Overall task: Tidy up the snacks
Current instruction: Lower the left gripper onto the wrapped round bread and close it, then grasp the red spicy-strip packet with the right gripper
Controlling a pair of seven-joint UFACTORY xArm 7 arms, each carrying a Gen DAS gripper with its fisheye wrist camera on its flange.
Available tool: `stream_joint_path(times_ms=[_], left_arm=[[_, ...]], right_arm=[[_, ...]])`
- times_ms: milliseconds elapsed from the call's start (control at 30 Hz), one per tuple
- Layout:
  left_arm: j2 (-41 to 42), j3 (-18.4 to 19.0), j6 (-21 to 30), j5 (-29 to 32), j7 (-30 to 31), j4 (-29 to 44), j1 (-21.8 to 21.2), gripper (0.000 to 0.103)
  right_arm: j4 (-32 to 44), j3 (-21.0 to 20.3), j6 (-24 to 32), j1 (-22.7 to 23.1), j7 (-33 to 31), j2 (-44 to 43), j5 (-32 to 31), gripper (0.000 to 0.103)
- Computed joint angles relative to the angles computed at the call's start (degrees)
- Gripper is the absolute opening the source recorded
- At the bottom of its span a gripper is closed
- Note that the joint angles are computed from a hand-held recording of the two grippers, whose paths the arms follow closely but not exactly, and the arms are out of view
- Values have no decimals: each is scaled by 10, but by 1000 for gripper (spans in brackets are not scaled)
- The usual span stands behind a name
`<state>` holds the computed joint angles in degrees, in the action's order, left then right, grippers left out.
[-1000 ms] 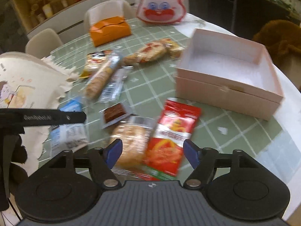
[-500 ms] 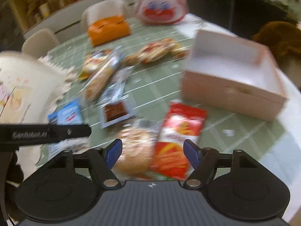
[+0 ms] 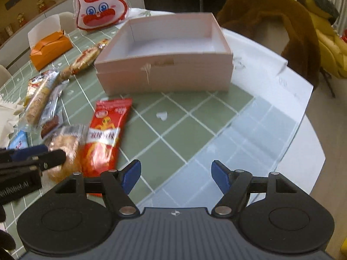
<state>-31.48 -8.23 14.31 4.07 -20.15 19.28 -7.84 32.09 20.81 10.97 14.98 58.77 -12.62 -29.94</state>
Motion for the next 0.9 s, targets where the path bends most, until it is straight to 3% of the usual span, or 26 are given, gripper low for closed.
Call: stream_joint_path(times_ms=[100,367,433,567,700,767,900], left_arm=[[11,40,-8,-30,35,0,-39,71],[18,27,-8,-44,6,-6,-3,84],[32,42,2,-57,5,0,-6,81],[45,72,-22,-87,23,0,-24,80],[36,140,-34,-155,86,-4,-88,69],[18,139,-37,-167,101,-16,-87,68],[-27,94,-26,-153,77,-39,-43,66]], right_arm=[[-8,0,2,6,3,-1,7,72],[-6,24,15,-7,44,-2,-43,75],[-3,30,22,-10,59,0,-64,76],[1,38,40,-9,105,0,-113,83],[-2,11,37,15,81,1,-98,84],[1,-11,37,38,28,3,-55,84],[15,2,0,21,29,2,-69,84]])
